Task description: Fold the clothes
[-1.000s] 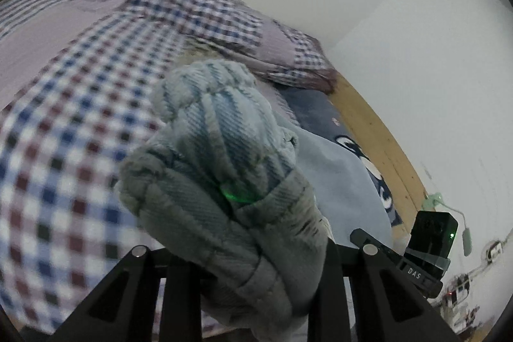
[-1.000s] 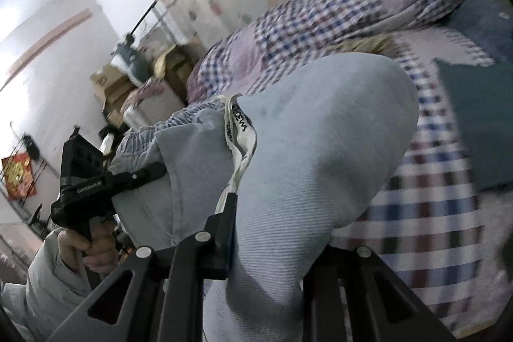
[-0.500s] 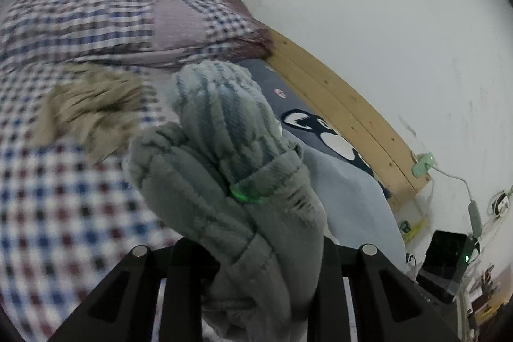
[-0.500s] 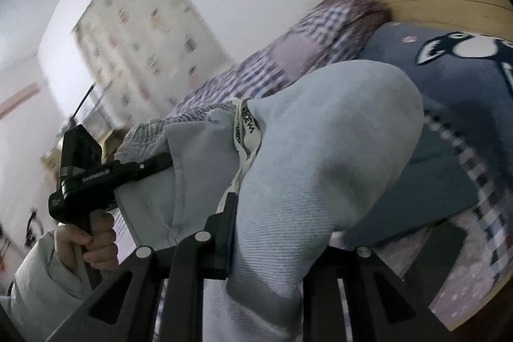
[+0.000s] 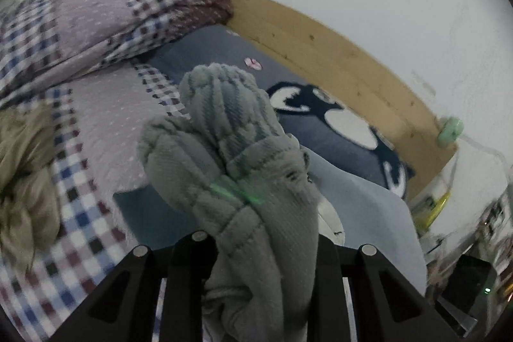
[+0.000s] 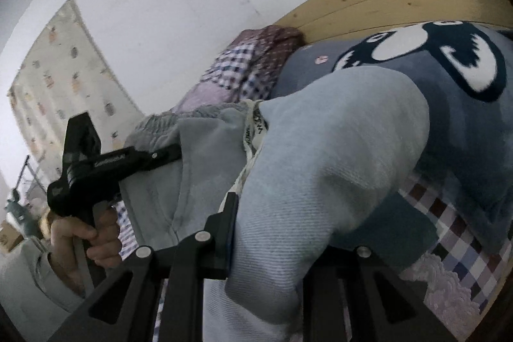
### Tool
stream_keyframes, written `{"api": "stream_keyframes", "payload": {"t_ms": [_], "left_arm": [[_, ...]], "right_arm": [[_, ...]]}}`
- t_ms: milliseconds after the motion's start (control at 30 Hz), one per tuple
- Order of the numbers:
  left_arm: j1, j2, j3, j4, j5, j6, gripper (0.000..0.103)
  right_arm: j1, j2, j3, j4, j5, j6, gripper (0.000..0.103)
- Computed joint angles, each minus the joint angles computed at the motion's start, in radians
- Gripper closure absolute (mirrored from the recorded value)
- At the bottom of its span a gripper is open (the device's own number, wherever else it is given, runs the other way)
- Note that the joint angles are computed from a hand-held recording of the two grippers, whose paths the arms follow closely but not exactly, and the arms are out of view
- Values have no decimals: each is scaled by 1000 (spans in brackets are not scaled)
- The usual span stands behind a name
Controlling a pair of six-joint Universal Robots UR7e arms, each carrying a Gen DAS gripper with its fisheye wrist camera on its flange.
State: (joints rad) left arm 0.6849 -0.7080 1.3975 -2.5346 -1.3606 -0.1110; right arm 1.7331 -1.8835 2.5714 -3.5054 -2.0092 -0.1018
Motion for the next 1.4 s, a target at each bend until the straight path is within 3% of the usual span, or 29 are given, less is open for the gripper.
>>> {"api": "stream_keyframes", "payload": {"t_ms": [133,300,400,467,533,600,733,867,933,1100,1200,1400], "left_arm": [[27,96,-93,33,-9,116,80],[78,173,-117,9,-41,230,80],[111,199,-115,-35,-63,244,79],[139,211,-124,-26,-74,204,74],[159,217,-123,-24,-67,171,50],[169,217,-109,-32,-47,146,35],[169,202,-87,-32,-35,127,30],[157,181,-86,25,4,72,29],[152,162,-79,50,23,47,23],[148,77,-18,41,87,-51,18],[136,-5,56,-15,99,-90,18],[88,-238,287,-215,36,-172,15]], "right_arm": [[-52,157,7,-208,-13,-23,84],[-143,339,33,-451,0,-70,84],[-160,383,39,-514,-11,-111,84],[-171,394,41,-518,-11,-117,84],[-182,405,43,-522,-12,-122,83],[-186,404,43,-499,-25,-121,83],[-200,353,53,-409,-21,-110,79],[-206,266,77,-309,-20,-63,60],[-201,217,104,-273,-23,-14,54],[-109,208,168,-366,-136,4,24],[-30,213,200,-450,-209,9,13],[190,211,195,-486,-394,21,4]]}}
